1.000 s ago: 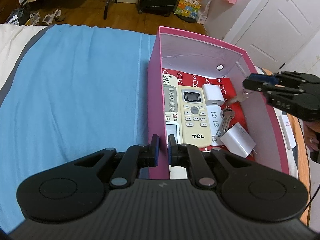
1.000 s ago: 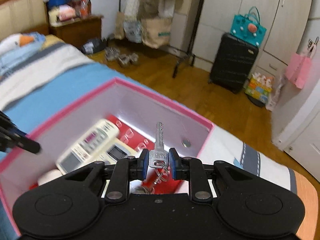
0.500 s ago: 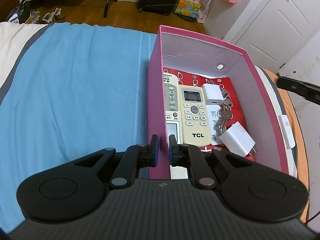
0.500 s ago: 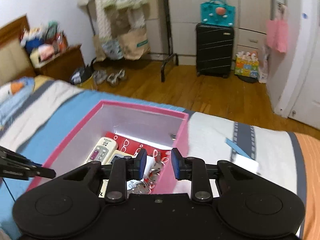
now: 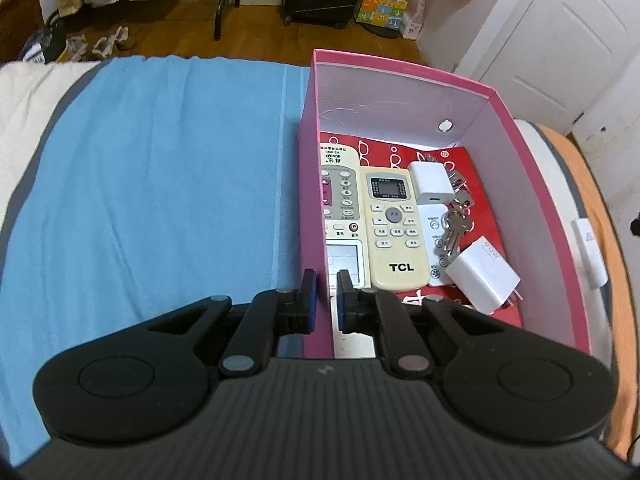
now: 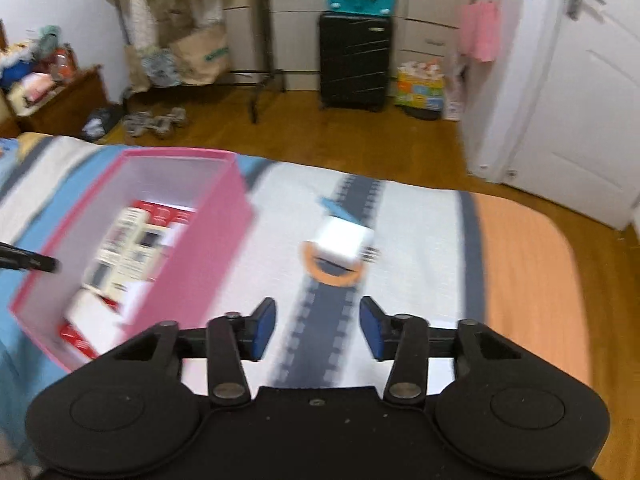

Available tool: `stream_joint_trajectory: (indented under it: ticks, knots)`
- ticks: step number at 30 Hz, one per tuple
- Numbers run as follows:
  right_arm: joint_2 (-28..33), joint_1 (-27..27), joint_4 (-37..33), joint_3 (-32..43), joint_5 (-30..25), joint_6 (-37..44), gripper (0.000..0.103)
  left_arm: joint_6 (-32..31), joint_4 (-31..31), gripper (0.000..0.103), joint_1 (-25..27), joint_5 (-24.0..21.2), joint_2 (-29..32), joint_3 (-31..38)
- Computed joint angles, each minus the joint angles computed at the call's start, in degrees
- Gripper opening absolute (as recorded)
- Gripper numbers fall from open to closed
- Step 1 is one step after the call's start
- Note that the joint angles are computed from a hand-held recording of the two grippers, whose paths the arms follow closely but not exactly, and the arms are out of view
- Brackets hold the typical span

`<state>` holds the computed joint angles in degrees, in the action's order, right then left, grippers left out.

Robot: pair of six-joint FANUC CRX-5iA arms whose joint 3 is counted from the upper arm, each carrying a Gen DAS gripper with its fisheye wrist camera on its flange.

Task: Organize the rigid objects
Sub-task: 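Move the open right tool to the bed and grasp the white remote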

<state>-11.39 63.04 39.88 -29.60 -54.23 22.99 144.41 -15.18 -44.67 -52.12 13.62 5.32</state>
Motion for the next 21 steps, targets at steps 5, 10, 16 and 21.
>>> stream_joint_trajectory:
  ticks: [5, 10, 16, 21]
  knots:
    - [0.02, -3.67, 0.82, -4.25, 1.28, -2.37, 0.059, 0.69, -1.47, 0.009, -0.95, -3.02, 1.34, 2.5]
    - [-1.39, -7.88, -4.8, -6.14, 8.99, -7.9, 0.059, 0.88, -3.47, 0.009, -2.2, -6.24, 2.92, 5.33]
    - [4.08, -8.83, -2.38, -5.82, 5.84, -2.54, 0.066, 0.13, -2.82, 0.009, -1.87, -6.75, 3.27, 5.67]
    - [9.68, -10.59, -1.68, -5.16, 3.25, 5.49, 0.067, -1.28, -2.37, 0.009, -1.87, -7.76, 4.04, 6.5]
